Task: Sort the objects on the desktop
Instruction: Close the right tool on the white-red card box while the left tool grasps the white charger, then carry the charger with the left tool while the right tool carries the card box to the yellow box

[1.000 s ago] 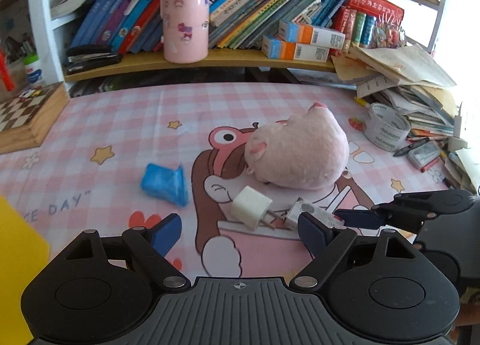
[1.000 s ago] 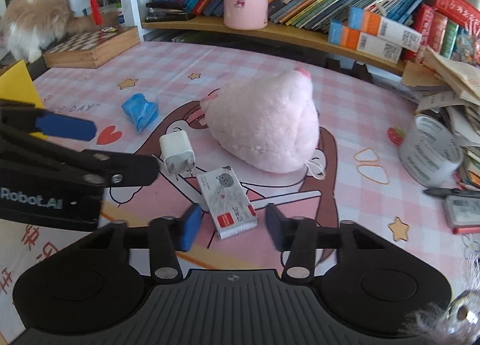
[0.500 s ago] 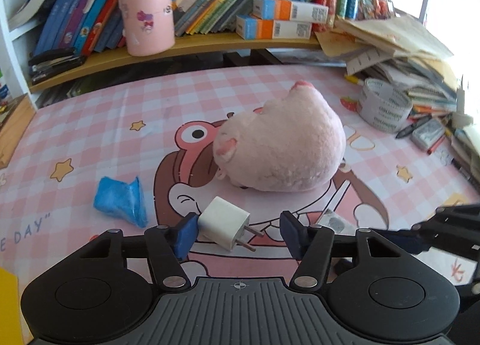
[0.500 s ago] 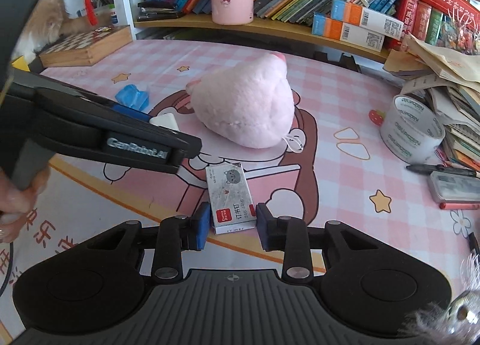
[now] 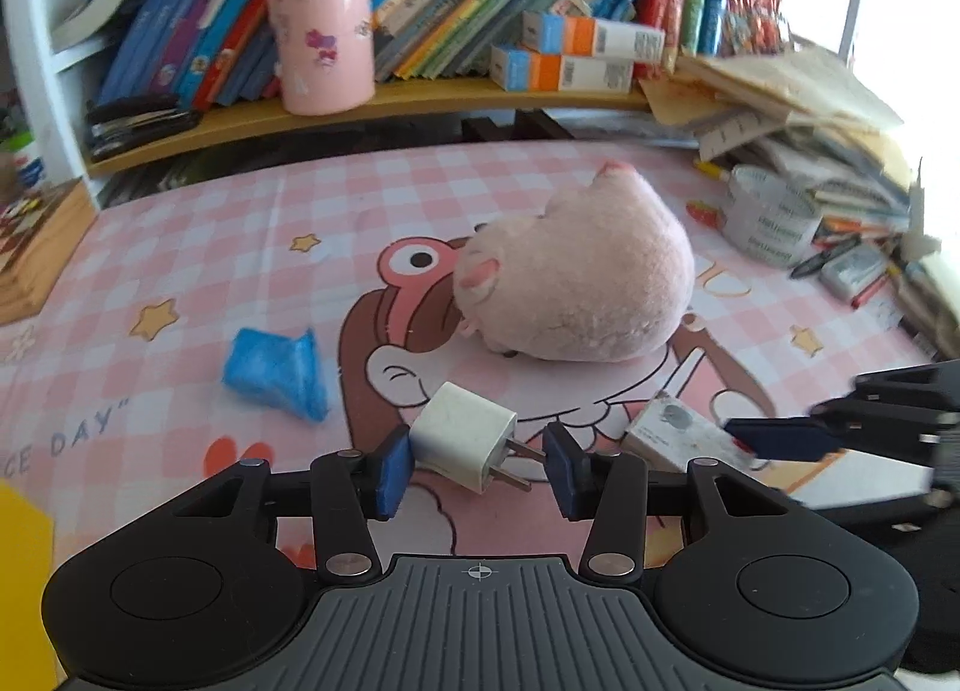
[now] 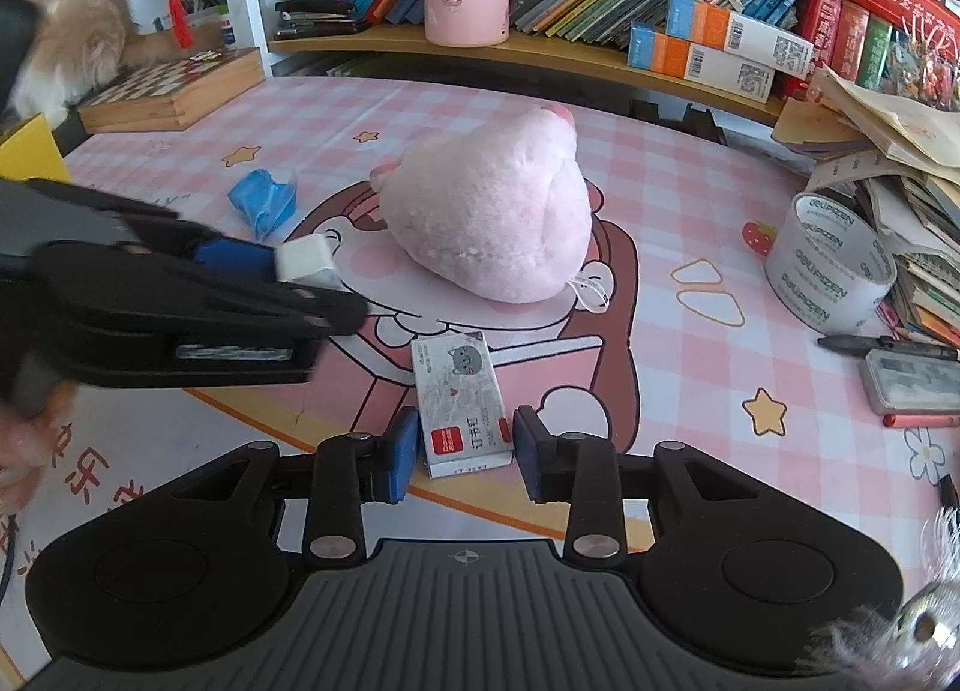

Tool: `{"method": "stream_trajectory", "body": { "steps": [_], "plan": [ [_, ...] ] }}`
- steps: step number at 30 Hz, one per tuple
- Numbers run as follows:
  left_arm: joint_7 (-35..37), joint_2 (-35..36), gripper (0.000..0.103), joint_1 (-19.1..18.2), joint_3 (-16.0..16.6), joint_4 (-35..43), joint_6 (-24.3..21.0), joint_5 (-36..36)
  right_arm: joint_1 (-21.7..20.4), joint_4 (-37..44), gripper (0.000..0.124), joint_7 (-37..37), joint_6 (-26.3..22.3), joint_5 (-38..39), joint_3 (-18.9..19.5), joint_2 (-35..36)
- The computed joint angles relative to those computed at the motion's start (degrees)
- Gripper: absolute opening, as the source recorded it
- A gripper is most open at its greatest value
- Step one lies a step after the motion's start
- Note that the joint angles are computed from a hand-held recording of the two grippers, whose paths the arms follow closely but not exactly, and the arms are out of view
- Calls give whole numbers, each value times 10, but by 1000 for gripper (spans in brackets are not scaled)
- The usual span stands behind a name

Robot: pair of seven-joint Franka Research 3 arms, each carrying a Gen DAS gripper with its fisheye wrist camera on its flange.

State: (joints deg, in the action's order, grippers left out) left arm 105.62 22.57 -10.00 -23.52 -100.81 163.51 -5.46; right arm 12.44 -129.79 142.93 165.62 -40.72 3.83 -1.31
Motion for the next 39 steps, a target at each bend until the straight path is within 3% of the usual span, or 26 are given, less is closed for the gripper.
{"method": "stream_trajectory", "body": {
  "steps": [6, 18, 25, 31, 39],
  "plan": [
    [31, -61, 45, 52, -38, -58, 11, -108, 3, 5, 27, -30, 4, 20, -4, 6],
    [198, -175, 45, 60, -32, -145, 19, -365, -11, -30, 27, 16, 21, 8, 31, -49],
    [298, -237, 45, 31, 14, -191, -9, -501, -35, -50, 27, 67, 10, -17, 85, -95],
    [355, -278, 45, -7, 67, -226, -34, -566, -38, -58, 27, 106, -20, -45, 126, -125],
    [405, -332, 45, -56, 142, -272, -72, -605, -19, -71, 27, 140, -50, 3, 150, -155]
  ]
}}
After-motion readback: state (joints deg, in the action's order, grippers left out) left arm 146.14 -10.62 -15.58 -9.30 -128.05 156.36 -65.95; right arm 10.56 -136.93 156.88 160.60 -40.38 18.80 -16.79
